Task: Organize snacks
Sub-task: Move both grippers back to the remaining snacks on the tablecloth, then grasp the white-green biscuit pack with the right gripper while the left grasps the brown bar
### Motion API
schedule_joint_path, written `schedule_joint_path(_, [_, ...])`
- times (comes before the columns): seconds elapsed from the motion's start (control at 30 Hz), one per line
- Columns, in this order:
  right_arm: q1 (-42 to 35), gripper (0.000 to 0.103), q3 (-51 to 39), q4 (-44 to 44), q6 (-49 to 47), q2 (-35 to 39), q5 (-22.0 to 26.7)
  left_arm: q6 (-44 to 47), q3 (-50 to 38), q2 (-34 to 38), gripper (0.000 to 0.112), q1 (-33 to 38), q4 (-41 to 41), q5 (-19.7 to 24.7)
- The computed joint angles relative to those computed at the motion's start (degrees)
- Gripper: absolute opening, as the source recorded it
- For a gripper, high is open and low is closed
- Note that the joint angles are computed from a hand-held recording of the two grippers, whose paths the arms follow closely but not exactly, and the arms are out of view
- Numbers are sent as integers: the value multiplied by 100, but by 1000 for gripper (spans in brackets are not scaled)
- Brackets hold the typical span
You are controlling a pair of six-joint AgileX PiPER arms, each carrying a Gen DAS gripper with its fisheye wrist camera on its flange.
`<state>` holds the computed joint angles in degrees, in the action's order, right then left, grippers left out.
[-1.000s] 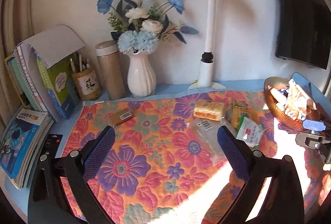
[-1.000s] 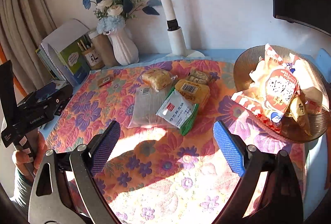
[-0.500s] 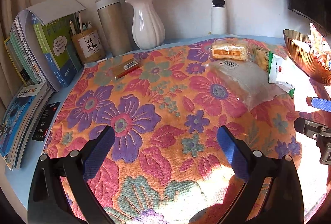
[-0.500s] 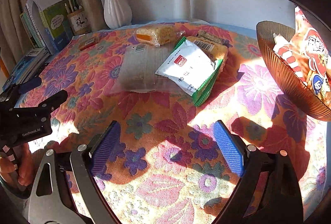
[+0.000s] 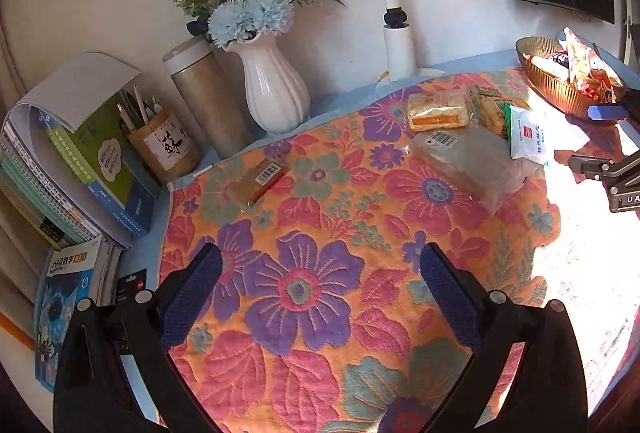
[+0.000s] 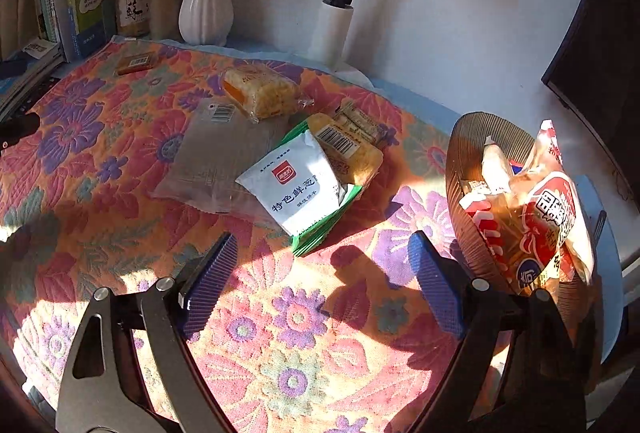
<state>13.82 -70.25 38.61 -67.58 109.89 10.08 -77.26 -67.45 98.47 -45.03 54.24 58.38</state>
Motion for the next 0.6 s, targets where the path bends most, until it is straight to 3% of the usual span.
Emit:
schedule_joint_path(0.07, [110,87,-195,12,-170,174,-186,722,189,-267,98,918,-229,-841])
schedule_joint_path(0.23, [92,88,-748,28,-287,563,-13,3053,-660,674,98,2983,-1774,-1928])
schedule_joint_path(0.3, [47,88,-911,312,-643,684,154,3932,-1205,1217,97,3367,-2373,-1968])
schedule_joint_path(0.4, [174,88,-953,834,-1417,846,-122,4590,-1875,1827,96,3657,-2730,-1923])
schedule_joint_path(0.5, [201,87,-1151,697,-1402,1017,25,5247,-2284,2178,78,3872,-3365,-1934])
schedule_joint_path(0.6, [171,87,-1351,403,-1033,1111,244,5166,-2136,2121,73,3824,-3286,-2163])
